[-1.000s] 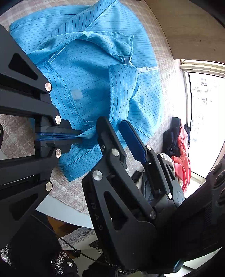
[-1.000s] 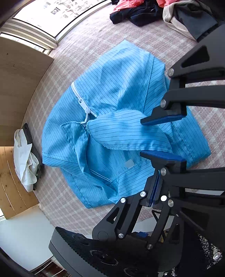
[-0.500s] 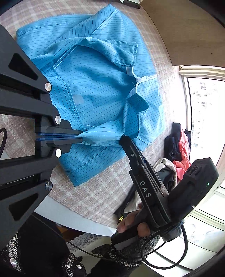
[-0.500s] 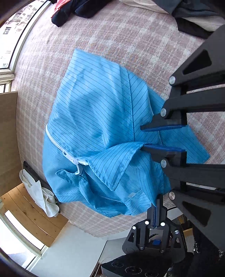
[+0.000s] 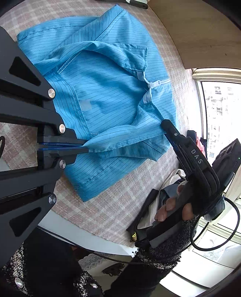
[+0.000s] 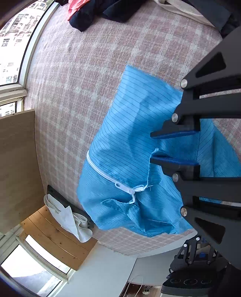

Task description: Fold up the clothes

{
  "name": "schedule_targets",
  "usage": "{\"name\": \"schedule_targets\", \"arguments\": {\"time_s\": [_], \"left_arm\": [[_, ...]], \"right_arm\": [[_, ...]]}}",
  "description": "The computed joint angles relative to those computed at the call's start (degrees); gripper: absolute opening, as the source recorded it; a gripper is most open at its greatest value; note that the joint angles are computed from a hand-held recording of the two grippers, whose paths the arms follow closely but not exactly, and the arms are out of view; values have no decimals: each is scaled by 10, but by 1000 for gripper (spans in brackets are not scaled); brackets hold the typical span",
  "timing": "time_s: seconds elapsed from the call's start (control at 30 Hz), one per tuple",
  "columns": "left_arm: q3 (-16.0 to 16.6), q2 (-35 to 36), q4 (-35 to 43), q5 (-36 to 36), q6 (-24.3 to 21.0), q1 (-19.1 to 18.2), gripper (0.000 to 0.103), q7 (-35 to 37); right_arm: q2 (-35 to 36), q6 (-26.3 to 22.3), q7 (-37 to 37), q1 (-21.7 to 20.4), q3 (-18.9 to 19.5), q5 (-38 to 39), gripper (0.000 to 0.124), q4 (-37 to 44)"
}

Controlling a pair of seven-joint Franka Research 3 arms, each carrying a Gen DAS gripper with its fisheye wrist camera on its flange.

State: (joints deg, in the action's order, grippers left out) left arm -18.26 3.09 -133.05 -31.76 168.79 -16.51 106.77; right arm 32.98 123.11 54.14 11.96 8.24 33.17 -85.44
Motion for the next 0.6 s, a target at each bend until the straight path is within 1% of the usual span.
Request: {"name": "schedule_targets", "arguments": {"time_s": [0.03,0.07,0.1,0.13,0.17,0.2,0.27,0.3,0.33,0.37,0.4,0.43,0.47,0.5,0.53,0.6], "left_arm": [[-3,0,1,-18,1,2,0,13],[-4,-1,1,-29,3,2,0,20],[-3,-2,-2,-25,7,0,0,15],[-2,-3,-4,-21,10,-1,0,9],[-2,-5,-4,-27,8,-2,1,10],[-2,-8,-5,-33,5,-2,1,11],[4,-13,-1,-19,-11,-5,2,-5],[10,-16,1,24,-20,-7,2,-41],[15,-19,4,62,-29,-9,8,-73],[19,-22,9,85,-34,-9,13,-97],[23,-24,14,104,-38,-9,16,-118],[25,-24,20,100,-41,-8,26,-125],[28,-21,30,99,-45,-7,32,-140],[30,-10,43,99,-46,-5,41,-154],[31,1,57,102,-48,-2,43,-171],[39,38,93,161,-59,1,43,-247]], "right_arm": [[7,-28,4,-17,13,10,20,12],[-1,-30,-9,-13,7,18,20,5],[-9,-29,-20,-16,8,23,22,-5],[-19,-23,-30,-14,7,21,26,-15],[-30,-4,-38,-3,2,7,28,-29],[-34,4,-44,2,0,-1,30,-34],[-14,-32,-49,-4,6,10,32,-3],[2,-61,-46,-8,9,15,33,21],[16,-84,-42,-9,11,17,33,42],[23,-92,-43,-4,9,9,33,53],[26,-95,-47,4,5,-7,33,59],[27,-93,-51,14,1,-26,33,62],[25,-88,-56,23,-3,-44,33,63],[24,-84,-62,31,-6,-61,33,64],[23,-84,-67,38,-8,-77,33,66],[18,-71,-78,52,-13,-108,33,64]]}}
